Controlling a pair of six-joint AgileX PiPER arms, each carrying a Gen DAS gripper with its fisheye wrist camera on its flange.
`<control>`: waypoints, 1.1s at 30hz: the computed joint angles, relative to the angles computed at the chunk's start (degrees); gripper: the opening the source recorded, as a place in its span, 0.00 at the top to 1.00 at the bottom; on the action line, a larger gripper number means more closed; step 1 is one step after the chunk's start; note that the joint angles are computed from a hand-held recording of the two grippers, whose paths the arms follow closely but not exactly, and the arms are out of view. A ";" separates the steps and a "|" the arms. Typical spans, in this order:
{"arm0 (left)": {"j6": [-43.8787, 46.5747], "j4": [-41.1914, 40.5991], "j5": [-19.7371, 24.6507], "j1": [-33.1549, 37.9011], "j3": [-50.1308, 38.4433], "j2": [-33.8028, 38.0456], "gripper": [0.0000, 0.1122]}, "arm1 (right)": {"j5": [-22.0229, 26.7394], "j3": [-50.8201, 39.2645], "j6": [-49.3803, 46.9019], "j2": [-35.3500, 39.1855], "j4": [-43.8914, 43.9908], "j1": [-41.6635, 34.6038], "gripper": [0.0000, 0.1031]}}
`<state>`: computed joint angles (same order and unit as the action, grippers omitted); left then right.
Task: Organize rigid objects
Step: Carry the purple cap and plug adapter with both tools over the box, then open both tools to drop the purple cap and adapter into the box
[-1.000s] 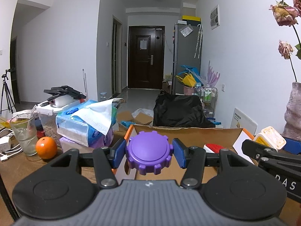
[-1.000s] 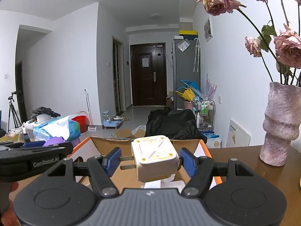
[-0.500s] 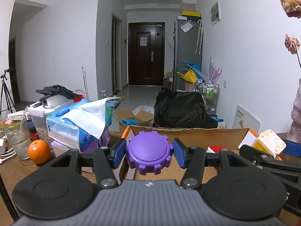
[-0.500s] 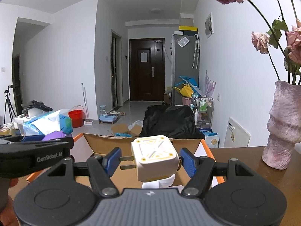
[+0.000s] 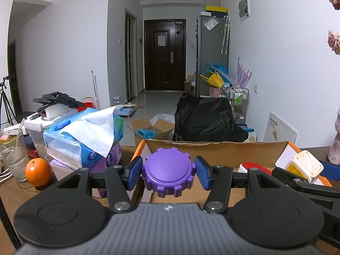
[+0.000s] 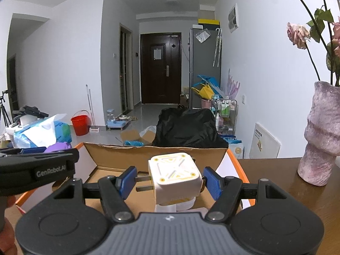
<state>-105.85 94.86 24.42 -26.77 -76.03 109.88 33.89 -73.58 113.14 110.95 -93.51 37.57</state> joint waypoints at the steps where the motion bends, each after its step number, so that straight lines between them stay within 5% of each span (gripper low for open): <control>1: 0.94 -0.99 -0.80 0.43 -0.46 0.30 0.51 | -0.15 -0.34 -0.72 0.21 0.69 -0.21 0.34; 23: 16.54 -14.73 -5.29 2.93 -7.11 4.66 0.49 | -0.78 -8.34 -12.84 5.59 11.56 -2.24 0.34; 27: 15.33 -13.88 -4.13 2.64 -6.62 4.23 0.25 | 0.19 -8.92 -14.82 5.87 13.74 -2.24 0.30; 30: 13.26 -12.70 -1.71 2.28 -6.30 3.90 0.09 | 1.56 -8.28 -13.93 5.39 12.87 -1.84 0.12; 33: 12.61 -12.32 -0.70 2.27 -6.26 3.71 0.08 | 1.92 -7.60 -12.83 4.87 12.03 -1.70 0.03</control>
<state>-93.24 82.53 23.72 -24.50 -82.30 113.59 35.80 -81.18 100.31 115.82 -81.48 35.88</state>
